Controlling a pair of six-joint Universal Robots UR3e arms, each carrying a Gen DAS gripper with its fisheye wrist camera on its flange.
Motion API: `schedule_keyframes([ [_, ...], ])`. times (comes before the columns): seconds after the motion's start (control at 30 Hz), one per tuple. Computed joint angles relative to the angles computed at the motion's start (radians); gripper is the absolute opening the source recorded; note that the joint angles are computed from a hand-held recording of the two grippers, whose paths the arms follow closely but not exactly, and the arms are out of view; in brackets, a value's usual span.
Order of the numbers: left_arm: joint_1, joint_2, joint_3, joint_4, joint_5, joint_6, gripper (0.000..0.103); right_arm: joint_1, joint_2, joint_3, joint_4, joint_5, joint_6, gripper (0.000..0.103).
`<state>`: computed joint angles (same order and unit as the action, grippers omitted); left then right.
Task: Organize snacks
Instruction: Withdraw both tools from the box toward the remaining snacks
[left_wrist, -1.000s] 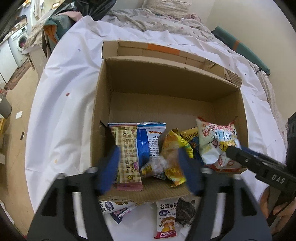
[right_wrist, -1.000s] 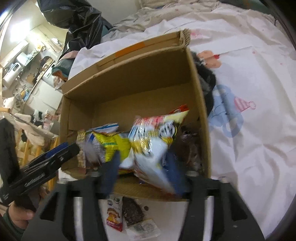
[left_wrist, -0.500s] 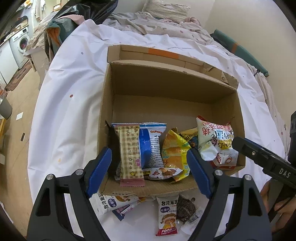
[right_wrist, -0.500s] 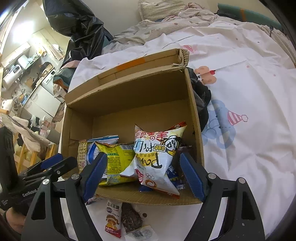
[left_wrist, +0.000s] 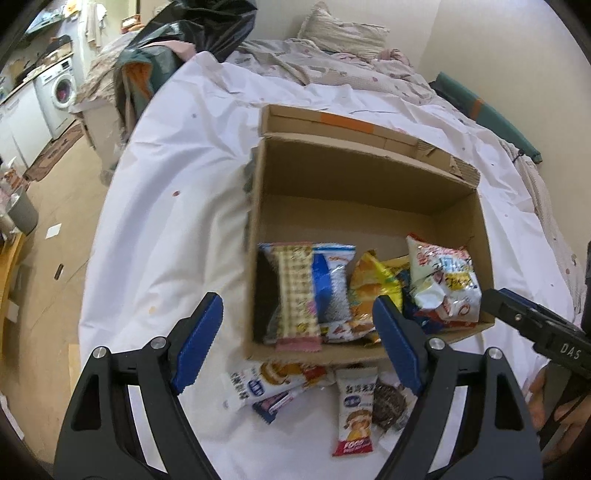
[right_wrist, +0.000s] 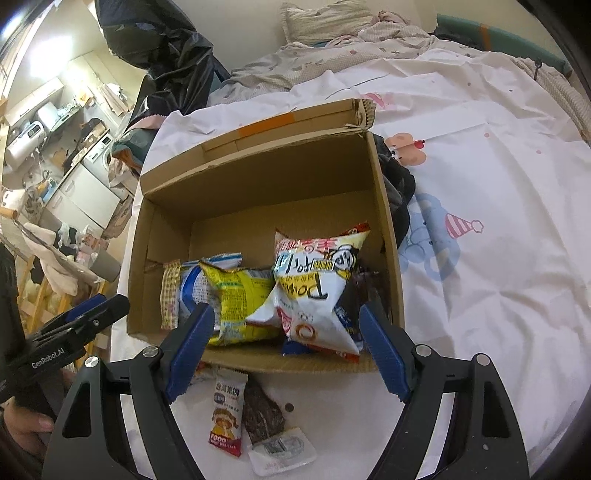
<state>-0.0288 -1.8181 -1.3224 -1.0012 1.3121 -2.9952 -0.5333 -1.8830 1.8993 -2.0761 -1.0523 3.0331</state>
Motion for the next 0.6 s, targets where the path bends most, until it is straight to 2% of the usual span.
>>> schedule_keyframes([
  [0.27, 0.04, 0.11, -0.114, -0.006, -0.008, 0.038, 0.081, -0.023, -0.101, 0.033, 0.076, 0.004, -0.041, 0.083],
  [0.43, 0.06, 0.179, -0.19, -0.011, -0.008, 0.064, 0.081, -0.112, -0.193, 0.072, 0.23, 0.094, -0.108, 0.083],
  [0.6, 0.094, 0.234, -0.248, -0.068, -0.034, 0.078, 0.081, -0.163, -0.238, 0.089, 0.332, 0.107, -0.167, 0.083],
])
